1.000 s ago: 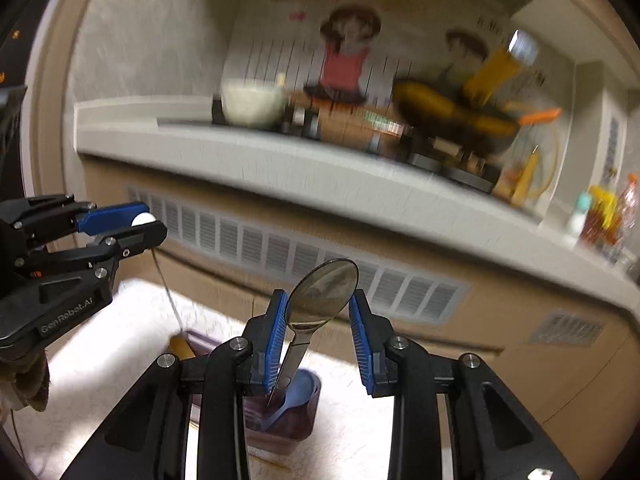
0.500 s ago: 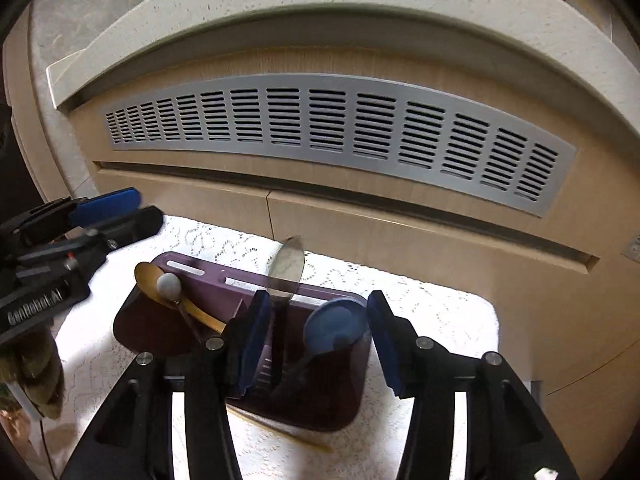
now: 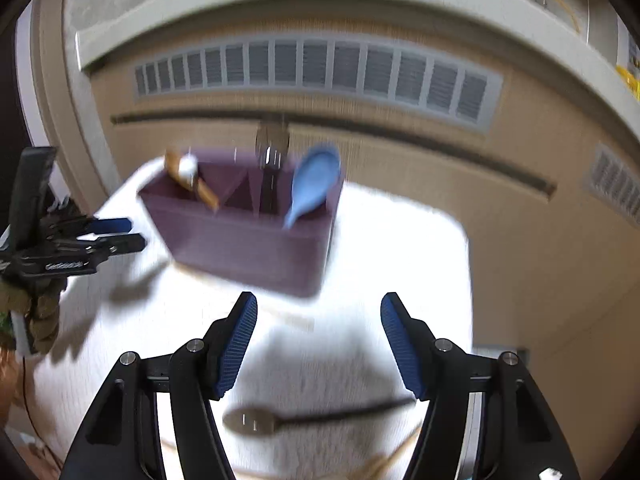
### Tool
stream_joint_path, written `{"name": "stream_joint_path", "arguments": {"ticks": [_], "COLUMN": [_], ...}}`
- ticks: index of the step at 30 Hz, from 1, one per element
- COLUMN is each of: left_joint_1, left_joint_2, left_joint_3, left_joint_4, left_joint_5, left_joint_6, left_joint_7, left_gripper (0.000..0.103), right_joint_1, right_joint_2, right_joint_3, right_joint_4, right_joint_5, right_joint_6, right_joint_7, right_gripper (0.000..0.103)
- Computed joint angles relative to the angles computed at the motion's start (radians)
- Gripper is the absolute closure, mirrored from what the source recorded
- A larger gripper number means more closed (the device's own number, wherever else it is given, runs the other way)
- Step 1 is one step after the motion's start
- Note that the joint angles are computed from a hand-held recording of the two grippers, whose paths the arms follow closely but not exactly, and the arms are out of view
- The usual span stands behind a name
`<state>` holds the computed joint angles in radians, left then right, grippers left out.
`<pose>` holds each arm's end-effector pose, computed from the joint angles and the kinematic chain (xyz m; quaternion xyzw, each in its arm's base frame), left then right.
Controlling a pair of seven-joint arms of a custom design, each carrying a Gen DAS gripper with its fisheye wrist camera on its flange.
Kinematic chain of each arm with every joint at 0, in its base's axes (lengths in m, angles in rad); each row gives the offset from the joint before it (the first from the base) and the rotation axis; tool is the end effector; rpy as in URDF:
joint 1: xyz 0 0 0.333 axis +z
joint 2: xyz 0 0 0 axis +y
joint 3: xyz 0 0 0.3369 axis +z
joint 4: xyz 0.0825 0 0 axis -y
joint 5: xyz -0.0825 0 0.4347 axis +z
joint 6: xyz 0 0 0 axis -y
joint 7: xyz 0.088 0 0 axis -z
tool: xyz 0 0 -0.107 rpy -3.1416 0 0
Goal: Organize utensils
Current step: 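Lower both held utensils into the purple caddy and open both grippers, then reach the right gripper to the black-handled spoon and grasp its handle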
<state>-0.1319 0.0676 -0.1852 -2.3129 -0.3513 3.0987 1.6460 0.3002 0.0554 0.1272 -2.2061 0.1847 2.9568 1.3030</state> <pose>0.5770 -0.1583 0.3799 -0.6475 0.6751 -0.3178 0.1547 0.5733 0.2468 0.4250 -0.8134 0.4699 -0.1818 0.2907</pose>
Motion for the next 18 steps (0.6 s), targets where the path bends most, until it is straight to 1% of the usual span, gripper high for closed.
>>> {"name": "stream_joint_path", "arguments": {"ticks": [1, 2, 4, 5, 6, 8, 9, 10, 11, 14, 16, 18], "left_joint_1": [0.011, 0.01, -0.001, 0.027, 0.037, 0.043, 0.059, 0.067, 0.082, 0.071, 0.039, -0.001], "left_joint_2": [0.019, 0.037, 0.077, 0.098, 0.105, 0.112, 0.111, 0.109, 0.1, 0.062, 0.032, 0.012], "left_joint_3": [-0.017, -0.013, 0.006, -0.024, -0.038, -0.056, -0.085, -0.104, -0.137, -0.168, -0.162, -0.146], "left_joint_4": [0.017, 0.034, 0.074, 0.098, 0.109, 0.118, 0.121, 0.125, 0.121, 0.101, 0.074, 0.052], "left_joint_5": [-0.045, -0.048, -0.016, -0.062, -0.084, -0.107, -0.15, -0.188, -0.255, -0.383, -0.4, -0.376], "left_joint_6": [-0.009, -0.017, -0.037, -0.056, -0.064, -0.069, -0.078, -0.089, -0.105, -0.16, -0.187, -0.183], "left_joint_7": [0.033, 0.024, -0.021, 0.023, 0.044, 0.079, 0.126, 0.163, 0.227, 0.354, 0.378, 0.368], "left_gripper": [0.047, 0.047, 0.047, 0.047, 0.047, 0.047, 0.047, 0.047, 0.047, 0.047, 0.047, 0.047], "right_joint_1": [-0.003, -0.004, -0.002, 0.002, 0.005, 0.011, 0.012, 0.014, 0.017, 0.017, 0.02, 0.026], "right_joint_2": [-0.01, -0.02, -0.041, -0.049, -0.059, -0.064, -0.072, -0.079, -0.074, -0.078, -0.075, -0.063], "right_joint_3": [0.003, 0.004, -0.002, -0.007, -0.013, -0.024, -0.031, -0.038, -0.042, -0.049, -0.051, -0.045], "right_joint_4": [-0.022, -0.042, -0.076, -0.087, -0.102, -0.117, -0.131, -0.143, -0.145, -0.168, -0.168, -0.161], "right_joint_5": [0.02, 0.046, 0.097, 0.117, 0.144, 0.158, 0.171, 0.19, 0.193, 0.161, 0.158, 0.152], "right_joint_6": [-0.006, -0.01, -0.024, -0.034, -0.045, -0.053, -0.056, -0.066, -0.066, -0.051, -0.048, -0.04], "right_joint_7": [-0.012, -0.027, -0.059, -0.069, -0.085, -0.087, -0.092, -0.102, -0.102, -0.063, -0.056, -0.055], "right_gripper": [0.041, 0.041, 0.041, 0.041, 0.041, 0.04, 0.039, 0.036, 0.032, 0.029, 0.029, 0.027]}}
